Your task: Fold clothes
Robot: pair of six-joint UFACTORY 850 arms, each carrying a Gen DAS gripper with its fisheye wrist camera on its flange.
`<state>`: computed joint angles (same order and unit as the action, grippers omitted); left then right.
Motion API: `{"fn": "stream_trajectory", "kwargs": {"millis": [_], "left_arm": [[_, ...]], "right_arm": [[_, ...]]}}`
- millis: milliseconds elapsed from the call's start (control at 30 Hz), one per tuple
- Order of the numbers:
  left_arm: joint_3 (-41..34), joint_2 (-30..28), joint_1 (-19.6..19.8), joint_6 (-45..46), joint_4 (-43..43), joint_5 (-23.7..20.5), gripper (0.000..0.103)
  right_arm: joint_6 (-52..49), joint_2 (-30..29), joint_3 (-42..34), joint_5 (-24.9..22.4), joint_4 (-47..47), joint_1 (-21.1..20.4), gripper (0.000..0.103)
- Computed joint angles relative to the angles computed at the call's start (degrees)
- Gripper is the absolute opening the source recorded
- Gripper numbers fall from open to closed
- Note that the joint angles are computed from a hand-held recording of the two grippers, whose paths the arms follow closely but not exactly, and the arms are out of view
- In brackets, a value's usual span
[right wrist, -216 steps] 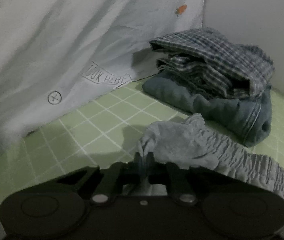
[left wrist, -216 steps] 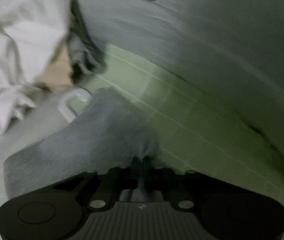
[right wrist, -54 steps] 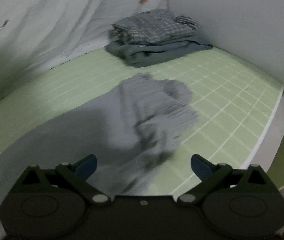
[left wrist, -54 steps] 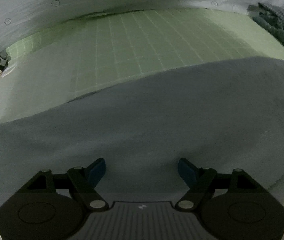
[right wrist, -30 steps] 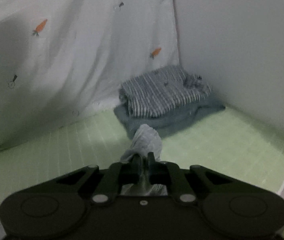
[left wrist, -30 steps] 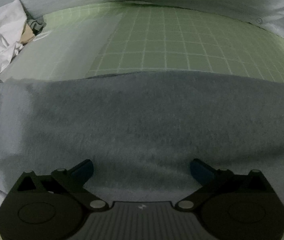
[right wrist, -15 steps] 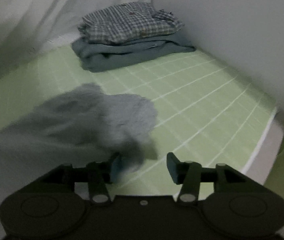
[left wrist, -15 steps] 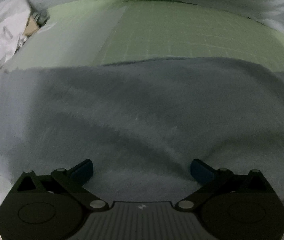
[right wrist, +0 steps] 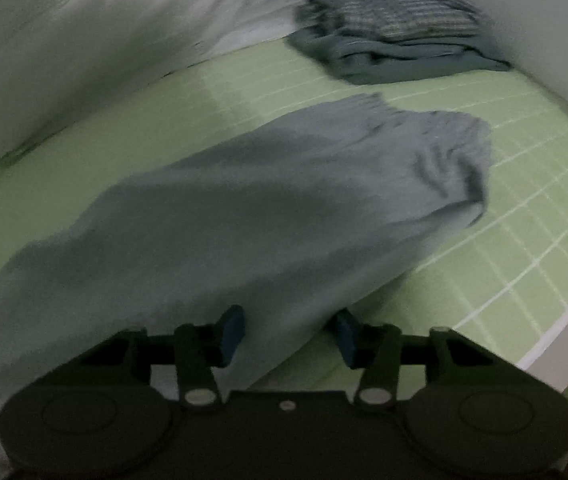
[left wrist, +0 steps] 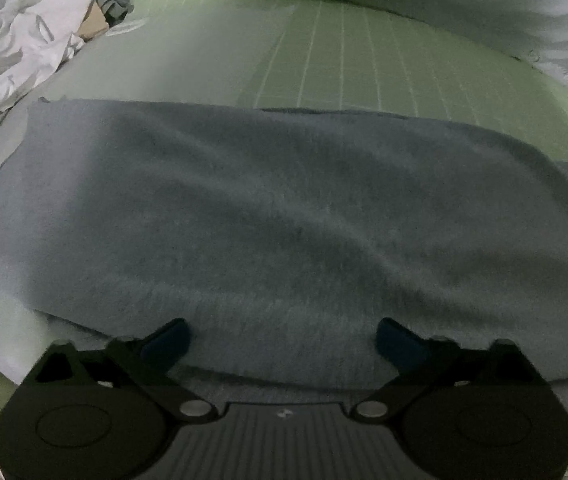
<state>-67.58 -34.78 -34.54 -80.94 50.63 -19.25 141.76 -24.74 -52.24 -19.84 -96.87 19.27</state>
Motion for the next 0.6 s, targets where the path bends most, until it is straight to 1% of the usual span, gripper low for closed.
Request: {"fn": "stream_trajectory", "kwargs": {"millis": [100, 133, 167, 200, 233, 267, 300, 333, 367, 400, 467, 600], "left_arm": [[1.11, 0.47, 0.48, 2.29, -1.49, 1.52, 0.081], [1.63, 0.72, 0.63, 2.19, -1.33, 2.24, 0.080], [2.14, 0.93, 0.67, 0.24, 0.46, 2.85, 0.077], [2.64, 1.15, 0.68, -1.97, 2.55, 3.37, 0.071], [3.07, 1.42, 0.58, -4.92, 5.71, 3.38, 0.066], [3.35, 1.61, 0.52, -7.23, 8.32, 3.57, 0.054], [3.60, 1.79, 0.47, -9.49, 10.86, 3.68, 0.039], [3.69, 1.91, 0.44, -10.98, 12.50, 3.39, 0.028], [3.79, 2.04, 0.42, -12.18, 13.83, 3.17, 0.001], [3.96, 2.26, 0.57, -11.99, 13.69, 3.45, 0.002], [4.93, 3.20, 0.59, -15.52, 16.31, 3.73, 0.001], [7.21, 6.26, -0.24, -20.97, 21.30, 2.63, 0.001]], "right_arm": [[0.01, 0.20, 0.37, 0.77, 0.13, 0.94, 0.042], [0.09, 0.28, 0.51, 0.96, 0.23, 1.25, 0.039], [0.75, 0.46, 0.81, 1.02, -0.23, 1.62, 0.037], [2.01, 0.68, 1.22, 0.90, -1.39, 2.00, 0.030], [3.54, 0.82, 1.54, 0.82, -3.10, 2.23, 0.019], [5.61, 1.04, 1.94, 0.68, -5.51, 2.42, 0.012], [7.02, 1.41, 2.41, 0.15, -7.25, 2.82, 0.004], [7.84, 1.83, 2.88, -0.76, -8.42, 3.36, 0.003], [8.62, 2.28, 3.36, -1.87, -9.42, 3.90, 0.002], [9.35, 2.79, 3.84, -3.22, -10.19, 4.42, 0.001], [9.68, 3.86, 4.72, -6.03, -10.87, 5.43, 0.001], [5.70, 6.32, 6.01, -10.14, -8.55, 7.25, 0.001]]}}
